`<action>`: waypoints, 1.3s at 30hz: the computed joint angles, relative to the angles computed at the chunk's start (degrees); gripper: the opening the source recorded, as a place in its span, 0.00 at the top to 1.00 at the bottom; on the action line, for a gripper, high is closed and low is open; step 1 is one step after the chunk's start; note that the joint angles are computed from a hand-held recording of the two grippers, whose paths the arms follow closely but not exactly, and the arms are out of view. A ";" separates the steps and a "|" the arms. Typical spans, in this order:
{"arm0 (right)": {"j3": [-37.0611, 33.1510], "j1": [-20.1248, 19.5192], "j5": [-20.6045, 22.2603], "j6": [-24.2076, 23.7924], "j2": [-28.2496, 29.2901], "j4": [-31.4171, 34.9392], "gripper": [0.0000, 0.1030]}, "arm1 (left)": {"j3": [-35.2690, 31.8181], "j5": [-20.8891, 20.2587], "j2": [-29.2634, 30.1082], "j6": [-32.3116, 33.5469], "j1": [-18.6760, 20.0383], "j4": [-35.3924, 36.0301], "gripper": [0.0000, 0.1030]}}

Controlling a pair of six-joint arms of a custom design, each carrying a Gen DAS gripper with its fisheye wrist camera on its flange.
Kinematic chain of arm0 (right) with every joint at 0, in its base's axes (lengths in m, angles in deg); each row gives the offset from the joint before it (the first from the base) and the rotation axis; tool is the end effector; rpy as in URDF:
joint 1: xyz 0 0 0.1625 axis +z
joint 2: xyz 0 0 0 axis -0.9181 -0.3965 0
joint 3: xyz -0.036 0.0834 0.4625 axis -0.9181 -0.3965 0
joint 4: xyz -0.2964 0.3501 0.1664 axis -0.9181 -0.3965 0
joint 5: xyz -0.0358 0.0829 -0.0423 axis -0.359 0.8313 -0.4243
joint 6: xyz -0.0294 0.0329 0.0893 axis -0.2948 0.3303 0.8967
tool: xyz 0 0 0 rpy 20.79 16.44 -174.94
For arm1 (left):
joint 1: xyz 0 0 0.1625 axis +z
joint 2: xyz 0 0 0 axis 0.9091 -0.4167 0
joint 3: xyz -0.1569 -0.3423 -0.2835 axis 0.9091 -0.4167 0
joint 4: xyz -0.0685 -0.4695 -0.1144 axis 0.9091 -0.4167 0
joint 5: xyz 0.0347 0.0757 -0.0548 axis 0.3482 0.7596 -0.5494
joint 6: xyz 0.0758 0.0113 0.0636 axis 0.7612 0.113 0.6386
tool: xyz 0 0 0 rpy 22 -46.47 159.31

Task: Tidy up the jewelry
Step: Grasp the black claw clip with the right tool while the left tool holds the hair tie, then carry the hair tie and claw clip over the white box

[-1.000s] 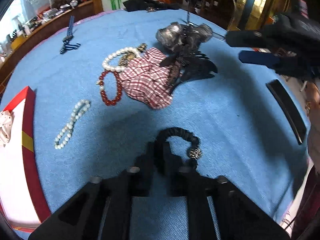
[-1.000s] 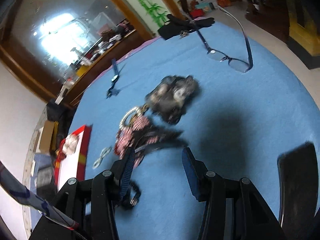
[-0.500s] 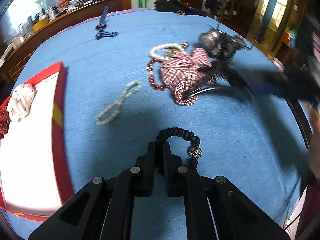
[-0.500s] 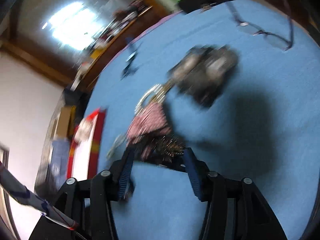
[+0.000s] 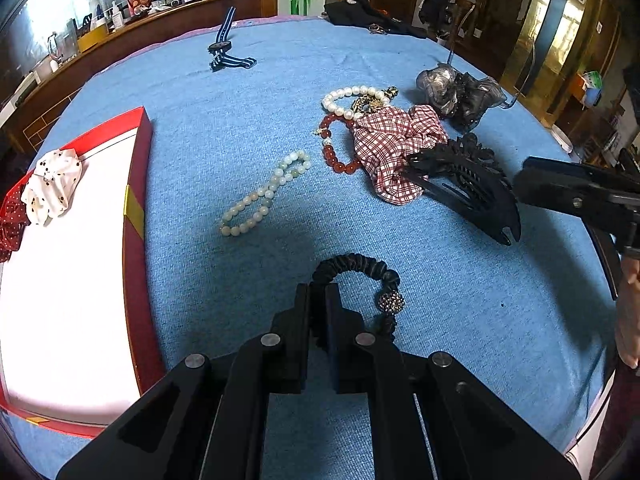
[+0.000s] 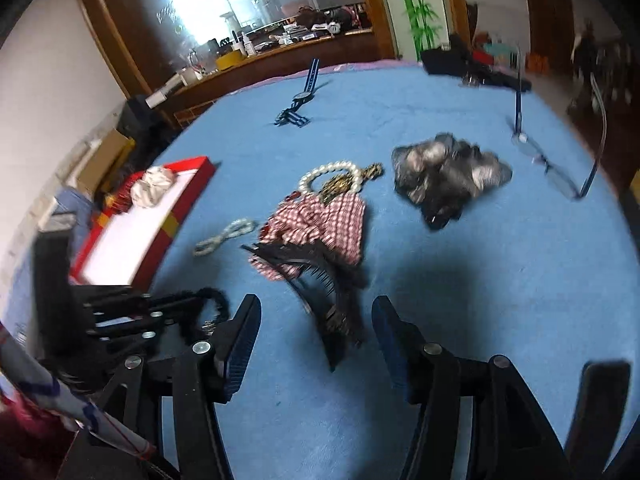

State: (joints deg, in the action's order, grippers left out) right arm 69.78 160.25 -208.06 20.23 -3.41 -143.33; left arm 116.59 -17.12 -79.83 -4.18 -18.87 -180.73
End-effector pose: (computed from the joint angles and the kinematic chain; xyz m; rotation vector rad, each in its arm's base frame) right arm 0.1069 -0.5107 0.3229 -0.2331 -2.3144 1.1214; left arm -0.3824 -0.6533 0.0227 1.4876 2.2982 -0.0416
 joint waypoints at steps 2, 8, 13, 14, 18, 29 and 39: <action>-0.53 -0.76 1.45 -0.82 0.02 1.93 0.40 | -0.05 -0.05 0.05 -0.03 -0.01 -0.01 0.94; -1.93 -1.20 -0.28 -2.28 2.40 3.19 0.40 | 0.01 -0.18 0.29 -0.17 -0.12 -0.76 0.94; -2.08 -0.42 -2.81 -2.22 3.89 1.57 0.70 | 0.78 -1.25 0.06 0.36 -0.10 -2.22 0.94; -1.91 -0.08 -3.33 -2.11 3.97 1.03 0.71 | 0.70 -1.78 0.00 0.23 -0.03 -1.94 0.94; -0.36 1.96 -4.71 -1.20 3.92 -3.27 0.72 | 1.24 -2.94 -0.69 0.44 -0.19 -2.69 0.94; 1.90 6.57 -6.51 1.54 3.94 -11.90 0.72 | 3.27 -3.64 -3.36 1.19 -1.42 -6.29 0.94; 1.90 7.94 -8.24 5.73 4.90 -12.02 0.72 | 5.17 -2.68 -5.32 2.75 -1.97 -10.81 0.94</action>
State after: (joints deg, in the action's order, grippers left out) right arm 71.68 168.19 -216.31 25.96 1.50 -155.35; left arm 121.77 -19.81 -85.15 -1.43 -20.84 -191.54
